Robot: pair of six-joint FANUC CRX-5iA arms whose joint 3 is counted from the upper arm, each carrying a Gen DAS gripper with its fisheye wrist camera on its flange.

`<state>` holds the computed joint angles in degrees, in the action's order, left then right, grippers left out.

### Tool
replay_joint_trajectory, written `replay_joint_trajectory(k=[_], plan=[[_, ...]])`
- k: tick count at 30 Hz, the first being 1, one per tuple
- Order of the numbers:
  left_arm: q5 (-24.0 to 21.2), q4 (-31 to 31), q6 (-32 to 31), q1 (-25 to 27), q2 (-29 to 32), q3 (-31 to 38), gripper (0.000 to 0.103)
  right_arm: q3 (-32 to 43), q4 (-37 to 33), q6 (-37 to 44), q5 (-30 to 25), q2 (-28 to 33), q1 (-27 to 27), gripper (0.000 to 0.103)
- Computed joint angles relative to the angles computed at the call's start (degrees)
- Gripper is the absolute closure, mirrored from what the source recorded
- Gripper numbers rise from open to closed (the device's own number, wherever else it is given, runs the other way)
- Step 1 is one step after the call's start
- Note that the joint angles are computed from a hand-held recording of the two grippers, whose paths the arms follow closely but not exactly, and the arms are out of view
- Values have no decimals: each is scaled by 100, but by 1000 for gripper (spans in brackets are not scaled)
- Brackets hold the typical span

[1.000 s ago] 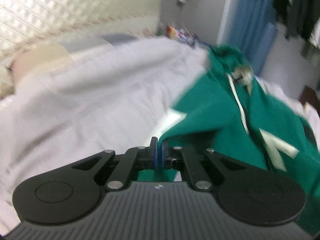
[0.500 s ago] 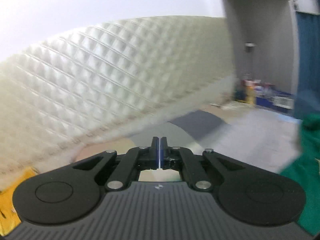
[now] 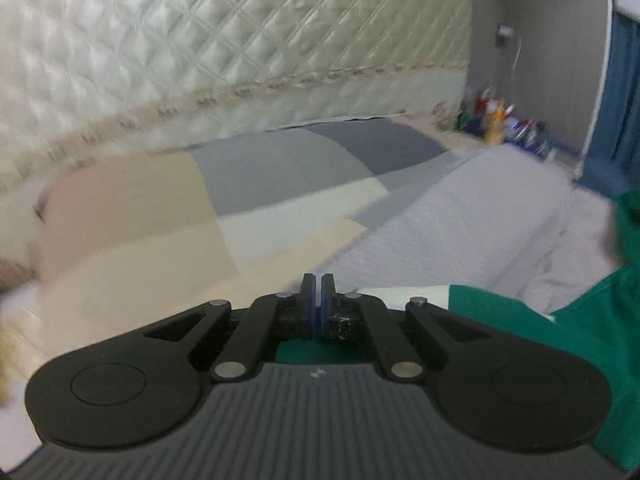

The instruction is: Fold large clothes

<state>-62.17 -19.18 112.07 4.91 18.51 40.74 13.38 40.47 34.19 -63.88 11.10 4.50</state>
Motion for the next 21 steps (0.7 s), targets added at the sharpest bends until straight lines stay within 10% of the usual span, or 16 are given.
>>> replay_joint_trajectory(k=[9, 13, 21], plan=[[911, 691, 83, 143, -901, -1485, 93, -124, -339, 65, 205, -335, 32, 100], [1342, 677, 592, 176, -1479, -2161, 47, -201, -296, -23, 232, -632, 399, 98], [1788, -22, 2230, -199, -2463, -3367, 41, 108, -796, 213, -156, -1144, 1545, 93]])
